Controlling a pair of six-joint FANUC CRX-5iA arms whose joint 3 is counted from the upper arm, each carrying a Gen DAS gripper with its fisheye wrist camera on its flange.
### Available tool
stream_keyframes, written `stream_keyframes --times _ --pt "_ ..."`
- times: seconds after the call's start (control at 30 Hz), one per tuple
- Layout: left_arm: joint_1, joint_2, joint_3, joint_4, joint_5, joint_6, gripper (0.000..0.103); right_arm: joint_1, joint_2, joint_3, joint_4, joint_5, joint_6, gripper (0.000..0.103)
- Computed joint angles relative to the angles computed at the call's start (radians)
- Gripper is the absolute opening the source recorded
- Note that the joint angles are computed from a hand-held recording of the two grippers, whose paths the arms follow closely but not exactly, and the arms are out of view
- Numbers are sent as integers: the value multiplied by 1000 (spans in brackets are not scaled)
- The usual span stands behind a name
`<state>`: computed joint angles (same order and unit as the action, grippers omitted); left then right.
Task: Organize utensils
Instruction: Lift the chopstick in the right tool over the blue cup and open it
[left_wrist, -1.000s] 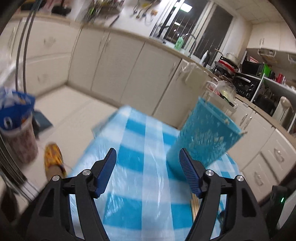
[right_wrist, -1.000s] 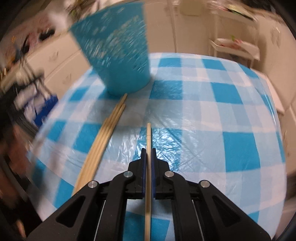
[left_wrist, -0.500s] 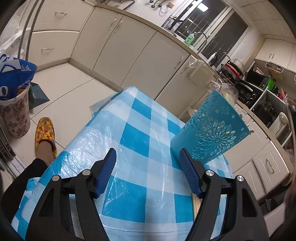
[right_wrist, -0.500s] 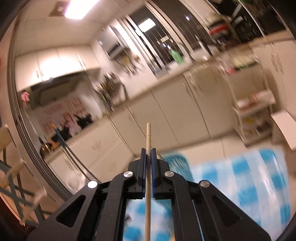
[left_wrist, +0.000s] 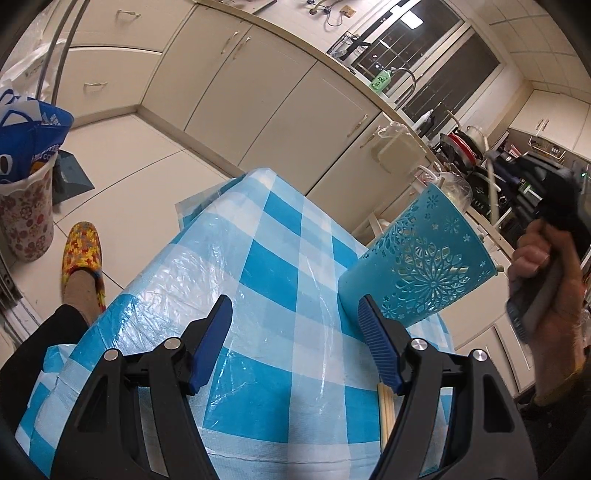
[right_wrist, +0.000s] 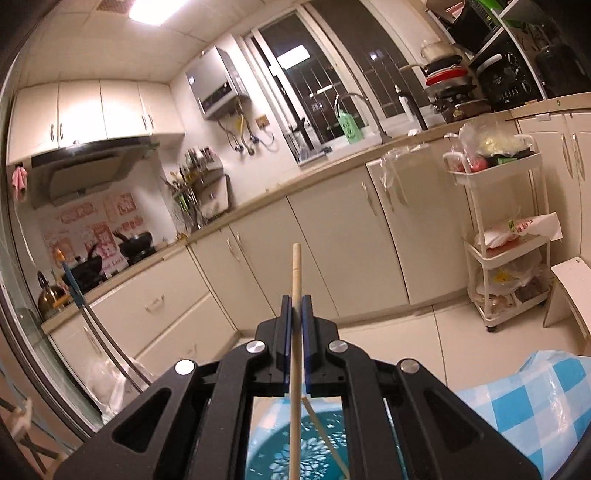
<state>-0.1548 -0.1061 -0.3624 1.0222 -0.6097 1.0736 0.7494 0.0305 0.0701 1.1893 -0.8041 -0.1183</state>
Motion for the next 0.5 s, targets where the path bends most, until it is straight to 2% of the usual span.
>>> stream_keyframes --times 0.17,0.3,0.4,0.5 --pt "1 0 -2 1 4 11 67 6 -9 -27 -25 -13 2 6" --pt "3 3 4 -15 1 26 67 28 -17 -22 -63 -33 61 7" --pt "5 6 9 -28 -3 42 68 48 -41 -41 -43 -52 57 18" --pt "7 6 12 -38 -2 54 69 79 -88 -86 -5 -80 15 20"
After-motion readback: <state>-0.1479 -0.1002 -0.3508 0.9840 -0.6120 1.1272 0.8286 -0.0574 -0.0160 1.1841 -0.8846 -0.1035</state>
